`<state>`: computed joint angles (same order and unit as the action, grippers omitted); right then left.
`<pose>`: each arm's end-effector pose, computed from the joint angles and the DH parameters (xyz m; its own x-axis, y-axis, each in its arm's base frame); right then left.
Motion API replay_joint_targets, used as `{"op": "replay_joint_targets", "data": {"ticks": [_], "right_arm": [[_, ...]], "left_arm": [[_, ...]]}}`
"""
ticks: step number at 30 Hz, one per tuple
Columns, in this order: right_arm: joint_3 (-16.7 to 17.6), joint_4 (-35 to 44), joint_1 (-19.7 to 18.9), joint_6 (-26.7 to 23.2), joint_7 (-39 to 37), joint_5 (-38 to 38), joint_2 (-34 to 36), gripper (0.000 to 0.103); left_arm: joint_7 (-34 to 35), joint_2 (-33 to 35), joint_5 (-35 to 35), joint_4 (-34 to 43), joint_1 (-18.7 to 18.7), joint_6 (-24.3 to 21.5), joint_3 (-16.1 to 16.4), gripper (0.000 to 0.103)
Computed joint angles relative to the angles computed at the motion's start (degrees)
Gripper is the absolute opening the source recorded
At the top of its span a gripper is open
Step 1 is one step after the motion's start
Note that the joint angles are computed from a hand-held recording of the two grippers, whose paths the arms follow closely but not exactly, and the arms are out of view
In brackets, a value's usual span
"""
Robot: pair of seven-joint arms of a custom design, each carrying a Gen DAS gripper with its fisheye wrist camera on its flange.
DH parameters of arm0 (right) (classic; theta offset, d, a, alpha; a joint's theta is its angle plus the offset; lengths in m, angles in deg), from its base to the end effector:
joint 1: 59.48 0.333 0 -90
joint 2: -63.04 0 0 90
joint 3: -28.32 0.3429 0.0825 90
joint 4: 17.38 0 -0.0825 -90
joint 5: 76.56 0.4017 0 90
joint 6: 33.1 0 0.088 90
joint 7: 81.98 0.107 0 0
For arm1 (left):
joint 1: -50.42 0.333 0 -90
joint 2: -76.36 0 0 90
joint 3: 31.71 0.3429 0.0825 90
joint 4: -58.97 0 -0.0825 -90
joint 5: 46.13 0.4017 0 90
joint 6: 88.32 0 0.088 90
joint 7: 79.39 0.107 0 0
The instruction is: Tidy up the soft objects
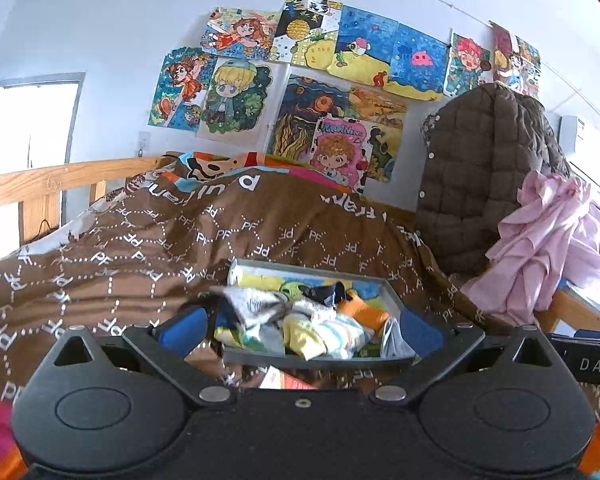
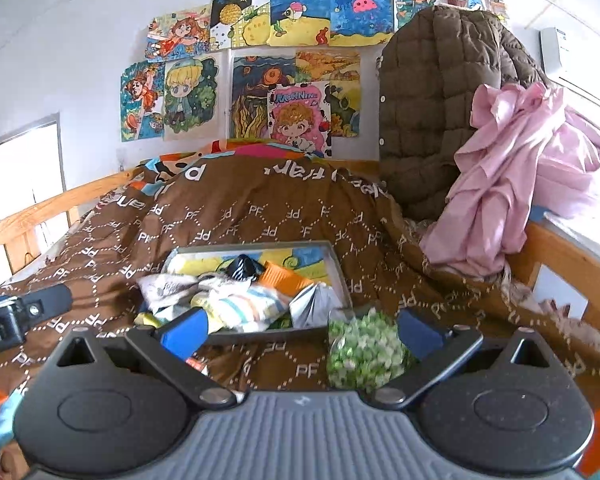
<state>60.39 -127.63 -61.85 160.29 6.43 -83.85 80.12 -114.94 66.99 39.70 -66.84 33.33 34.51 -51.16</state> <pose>0.6000 0.3082 0.5241 0.5486 -0.8357 -0.0259 -0.3128 -0.1764 -0.9333 0.4547 -0.2940 0.5153 0.4721 -0.8553 0.2135 -0.1284 -0.3063 -0.9432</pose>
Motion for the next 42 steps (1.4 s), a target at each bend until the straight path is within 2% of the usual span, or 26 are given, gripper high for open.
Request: {"op": "replay_joint_targets", "data": {"ticks": [2,5,6,11,14,22,27,42], "right_arm": [[3.5,-2.0,-3.9,1.6,1.0,-2.4,0.3,0.103],[5.6,-4.0,-7.2,4.7,3.0,-8.2,1.5,0.103],[5.3,-4.5,-7.2,5.5,3.5,-9.3,1.6,0.103],[0.8,-4.5,-3.7,5.4,5.5,-11.3,2.6,0.103],[-1.2,-4.2,-2.2,4.9,7.4,-12.4,3.1,0.103],[-1.7,-3.9,-1.6,2.8,7.7,-12.9,3.7,0.103],[-3.8,-3.8,0.8,2.9,5.1,-9.9,3.2,0.103],[-2.4,-3.9,0.2,1.3,0.8,-6.5,3.7,0.103]], "left_arm": [[-1.0,0.6,0.7,-0.8,-0.4,-0.9,-0.6,0.102],[-0.7,1.7,-1.8,-1.3,-1.2,-1.1,-0.4,0.102],[-0.7,1.8,-2.7,-1.6,-1.4,-1.0,-0.3,0.102],[-0.6,3.2,-5.4,-1.7,-1.5,-3.0,0.4,0.102],[-0.6,3.6,-6.5,-2.0,-1.5,-2.7,0.9,0.102],[0.6,3.8,-6.6,-2.9,-1.6,0.4,1.5,0.102],[0.1,2.9,-5.6,-4.1,-1.0,2.7,1.8,0.102],[1.3,3.3,-7.3,-4.1,-0.3,3.9,1.9,0.102]]}}
